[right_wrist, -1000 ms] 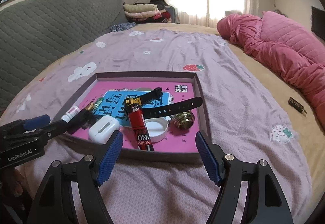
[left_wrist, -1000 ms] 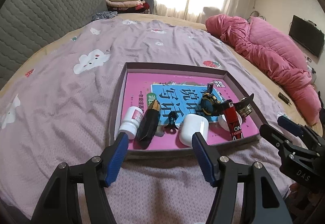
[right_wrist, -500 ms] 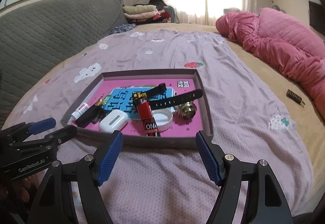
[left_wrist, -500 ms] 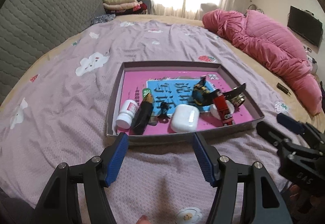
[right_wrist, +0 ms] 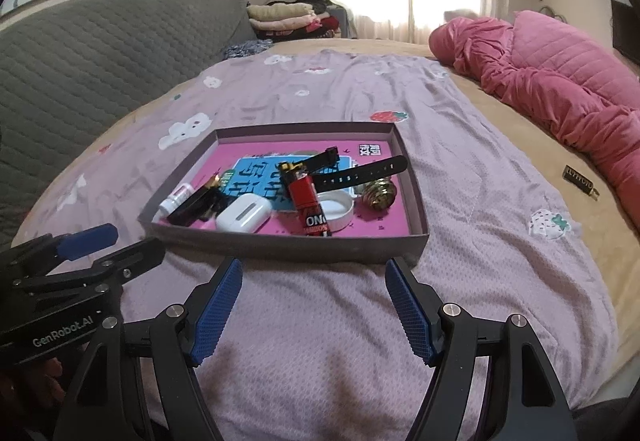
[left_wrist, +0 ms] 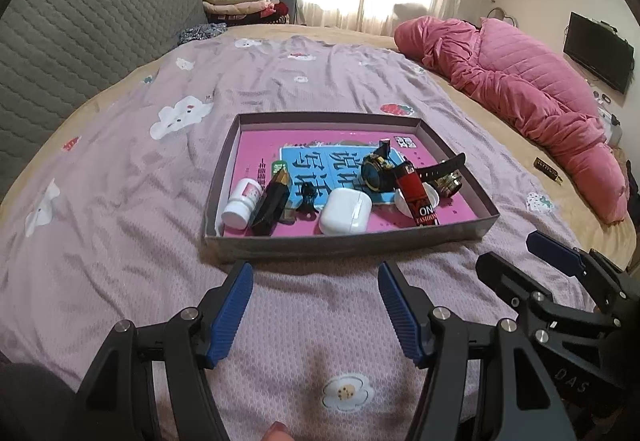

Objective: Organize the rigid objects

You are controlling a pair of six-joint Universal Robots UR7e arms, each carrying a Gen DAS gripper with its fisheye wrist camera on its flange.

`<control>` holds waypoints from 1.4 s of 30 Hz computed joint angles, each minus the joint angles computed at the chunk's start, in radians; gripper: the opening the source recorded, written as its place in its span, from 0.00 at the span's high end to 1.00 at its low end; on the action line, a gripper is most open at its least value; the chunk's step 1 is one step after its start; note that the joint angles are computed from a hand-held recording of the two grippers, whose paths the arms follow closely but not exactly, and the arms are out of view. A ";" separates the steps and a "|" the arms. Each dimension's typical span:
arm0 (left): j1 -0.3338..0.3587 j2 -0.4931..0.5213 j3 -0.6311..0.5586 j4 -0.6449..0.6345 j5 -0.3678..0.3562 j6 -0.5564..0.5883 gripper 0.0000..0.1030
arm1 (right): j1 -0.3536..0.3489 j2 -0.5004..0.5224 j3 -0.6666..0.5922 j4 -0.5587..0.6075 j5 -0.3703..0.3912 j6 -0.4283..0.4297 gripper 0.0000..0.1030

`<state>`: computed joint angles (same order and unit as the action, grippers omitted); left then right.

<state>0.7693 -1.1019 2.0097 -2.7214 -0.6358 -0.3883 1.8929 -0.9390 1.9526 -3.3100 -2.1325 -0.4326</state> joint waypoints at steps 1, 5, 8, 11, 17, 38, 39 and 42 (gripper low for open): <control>-0.001 -0.003 0.004 0.004 -0.003 -0.008 0.37 | 0.001 -0.001 0.002 0.002 0.001 0.002 0.27; -0.004 -0.009 0.004 0.054 -0.008 -0.039 0.37 | 0.010 0.001 0.011 0.007 -0.019 -0.005 0.27; -0.006 -0.019 0.010 0.076 -0.014 -0.061 0.37 | 0.014 -0.002 0.019 0.007 -0.025 -0.004 0.27; -0.009 -0.028 0.016 0.101 -0.012 -0.086 0.37 | 0.018 -0.007 0.028 0.014 -0.034 0.009 0.27; -0.009 -0.044 0.024 0.149 -0.021 -0.129 0.37 | 0.024 -0.015 0.047 0.020 -0.040 0.014 0.27; 0.026 -0.015 0.018 0.129 -0.058 -0.109 0.37 | -0.017 0.010 0.028 0.052 -0.036 0.047 0.27; 0.028 -0.014 0.019 0.127 -0.062 -0.108 0.37 | -0.019 0.012 0.027 0.053 -0.036 0.049 0.27; 0.029 -0.008 0.019 0.128 -0.051 -0.103 0.37 | -0.023 0.014 0.025 0.055 -0.030 0.054 0.27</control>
<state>0.7983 -1.1103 2.0286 -2.5935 -0.6870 -0.4918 1.8697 -0.9246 1.9773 -3.2553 -2.1627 -0.3788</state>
